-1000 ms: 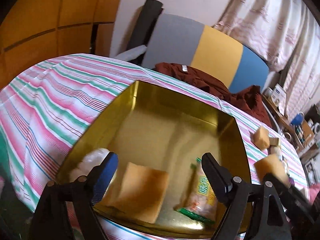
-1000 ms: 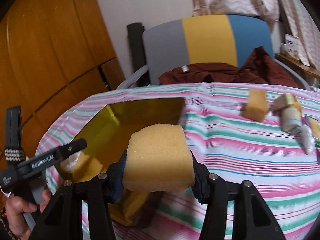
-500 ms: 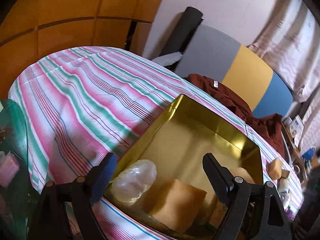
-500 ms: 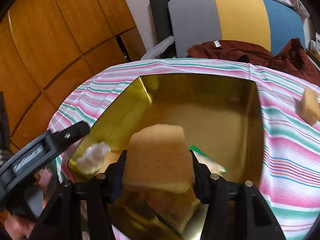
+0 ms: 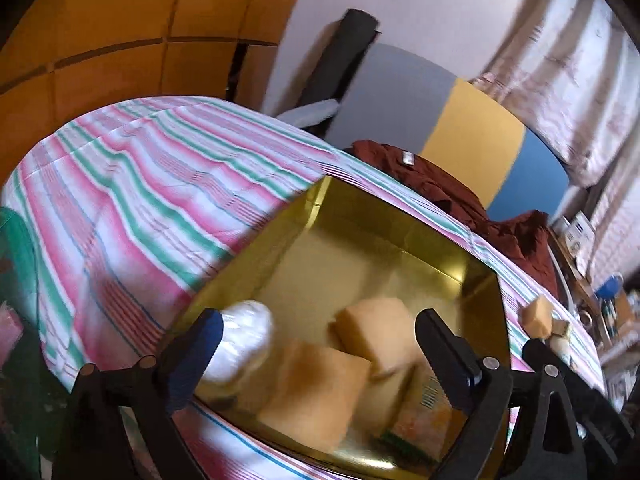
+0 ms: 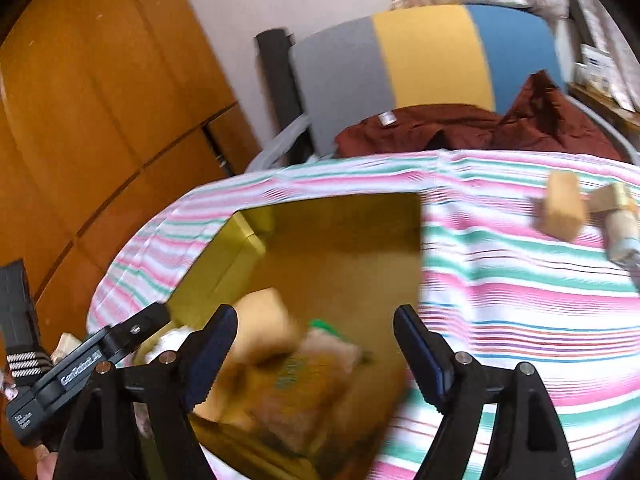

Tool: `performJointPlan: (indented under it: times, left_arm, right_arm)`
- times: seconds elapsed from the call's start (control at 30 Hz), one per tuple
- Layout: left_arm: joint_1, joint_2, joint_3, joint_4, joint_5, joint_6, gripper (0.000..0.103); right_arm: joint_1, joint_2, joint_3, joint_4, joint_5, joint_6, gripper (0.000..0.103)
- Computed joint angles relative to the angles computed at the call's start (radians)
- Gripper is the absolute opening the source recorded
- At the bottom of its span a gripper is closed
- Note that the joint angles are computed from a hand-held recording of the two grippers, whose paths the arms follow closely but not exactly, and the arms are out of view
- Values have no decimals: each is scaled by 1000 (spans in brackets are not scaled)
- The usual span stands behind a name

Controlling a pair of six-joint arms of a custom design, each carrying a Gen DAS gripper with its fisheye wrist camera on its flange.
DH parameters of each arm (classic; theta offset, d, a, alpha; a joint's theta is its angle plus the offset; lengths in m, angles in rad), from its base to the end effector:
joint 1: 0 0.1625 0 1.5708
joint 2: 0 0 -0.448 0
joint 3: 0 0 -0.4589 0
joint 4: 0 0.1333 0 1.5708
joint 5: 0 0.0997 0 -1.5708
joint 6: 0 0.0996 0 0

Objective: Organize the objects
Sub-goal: 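Move both tools back to the remaining objects on the table, then grasp the purple packet with the right tool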

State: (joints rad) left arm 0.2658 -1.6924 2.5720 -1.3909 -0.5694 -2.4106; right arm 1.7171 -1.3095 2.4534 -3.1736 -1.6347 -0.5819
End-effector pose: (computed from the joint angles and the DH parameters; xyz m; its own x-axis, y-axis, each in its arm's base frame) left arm -0.1747 -0.2726 0.1404 -0.7374 -0.6167 -0.2754 0.0271 0.3804 -0.9244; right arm 0.1896 -0.4160 0.1326 -0.7564 -0.5856 0.2913 -0.6541 0.6764 -0.3386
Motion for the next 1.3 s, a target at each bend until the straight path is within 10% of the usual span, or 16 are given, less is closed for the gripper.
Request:
performJointPlan:
  times: [0.47, 0.77, 1.07, 1.3]
  left_arm:
    - [28, 240, 5, -642, 36, 566, 103]
    - [50, 451, -67, -1010, -11, 953, 103]
    - [80, 588, -148, -1173, -85, 1154, 103]
    - [112, 683, -237, -1212, -117, 1288, 103]
  right_arm:
    - [-226, -127, -8, -48, -93, -16, 82]
    - [-344, -120, -67, -320, -267, 0, 82]
    - [-400, -46, -243, -276, -326, -79, 82]
    - [-428, -19, -257, -271, -312, -119, 59]
